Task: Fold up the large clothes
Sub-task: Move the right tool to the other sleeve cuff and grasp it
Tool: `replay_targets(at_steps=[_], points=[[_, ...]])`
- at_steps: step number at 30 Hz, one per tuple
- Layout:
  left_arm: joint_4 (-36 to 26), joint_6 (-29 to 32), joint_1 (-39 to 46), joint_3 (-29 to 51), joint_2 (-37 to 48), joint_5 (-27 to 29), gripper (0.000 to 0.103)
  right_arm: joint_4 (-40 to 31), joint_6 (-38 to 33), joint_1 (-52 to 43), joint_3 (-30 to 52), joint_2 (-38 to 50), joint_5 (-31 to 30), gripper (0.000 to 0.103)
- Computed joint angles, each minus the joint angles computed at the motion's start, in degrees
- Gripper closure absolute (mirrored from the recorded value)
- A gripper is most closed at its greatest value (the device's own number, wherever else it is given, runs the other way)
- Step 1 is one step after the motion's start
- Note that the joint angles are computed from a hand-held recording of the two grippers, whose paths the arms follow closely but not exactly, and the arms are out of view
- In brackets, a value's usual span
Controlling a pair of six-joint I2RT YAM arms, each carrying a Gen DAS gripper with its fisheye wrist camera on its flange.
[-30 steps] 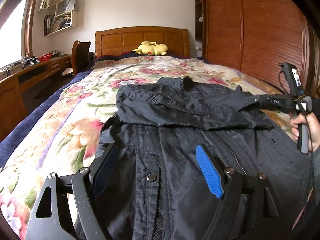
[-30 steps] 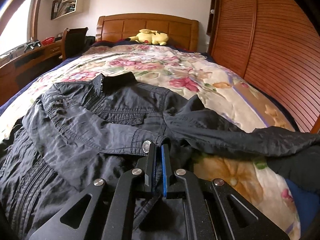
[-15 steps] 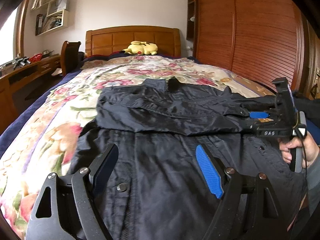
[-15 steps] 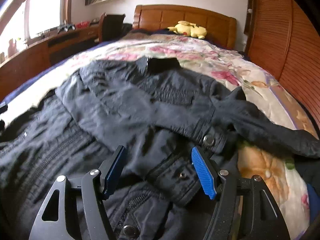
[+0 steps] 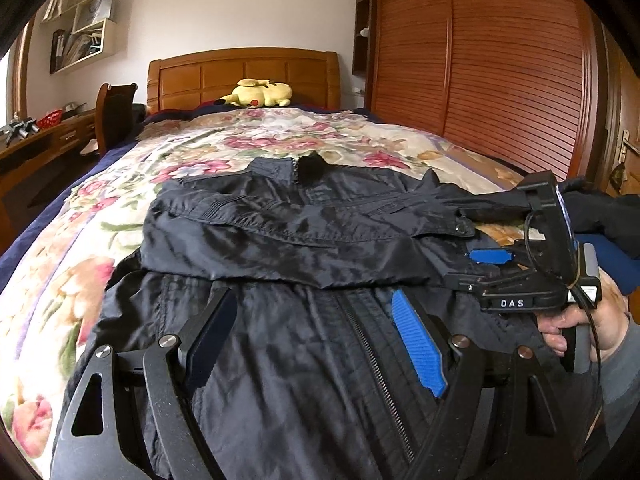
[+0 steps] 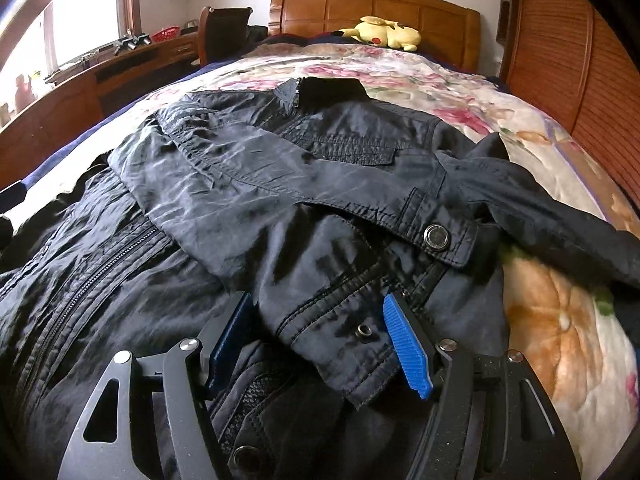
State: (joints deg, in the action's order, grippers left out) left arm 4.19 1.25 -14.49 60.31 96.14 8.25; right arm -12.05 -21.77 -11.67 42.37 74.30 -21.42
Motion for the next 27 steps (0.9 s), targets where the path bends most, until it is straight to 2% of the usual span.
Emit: replay_targets(at_steps=[5, 11, 14, 20, 27], points=[[-0.45, -0.94, -0.6, 2.22, 1.93, 1.19, 0.022, -0.41, 0.32, -0.72, -2.44, -4.49, -0.49, 0.033], [-1.03, -0.13, -1.57, 4.34, 3.72, 1.22, 0.022, -4.27, -0.7, -9.12, -4.34, -12.38, -5.15, 0.033], [-1.39, 0.5, -1.94, 4.84, 4.33, 1.01, 0.022, -6.8, -4.09, -14.29, -3.95, -15.15, -6.7, 0.033], [-1.47, 1.55, -2.64, 4.65, 4.67, 0.0, 0.022, -12.73, -10.18, -26.15, 3.89, -14.06, -9.15, 0.033], [-1.71, 1.46, -2.68, 4.46, 4.38, 0.16, 0.022, -16.2, -8.86, -33.54, 15.64, -6.51, -8.89, 0.033]])
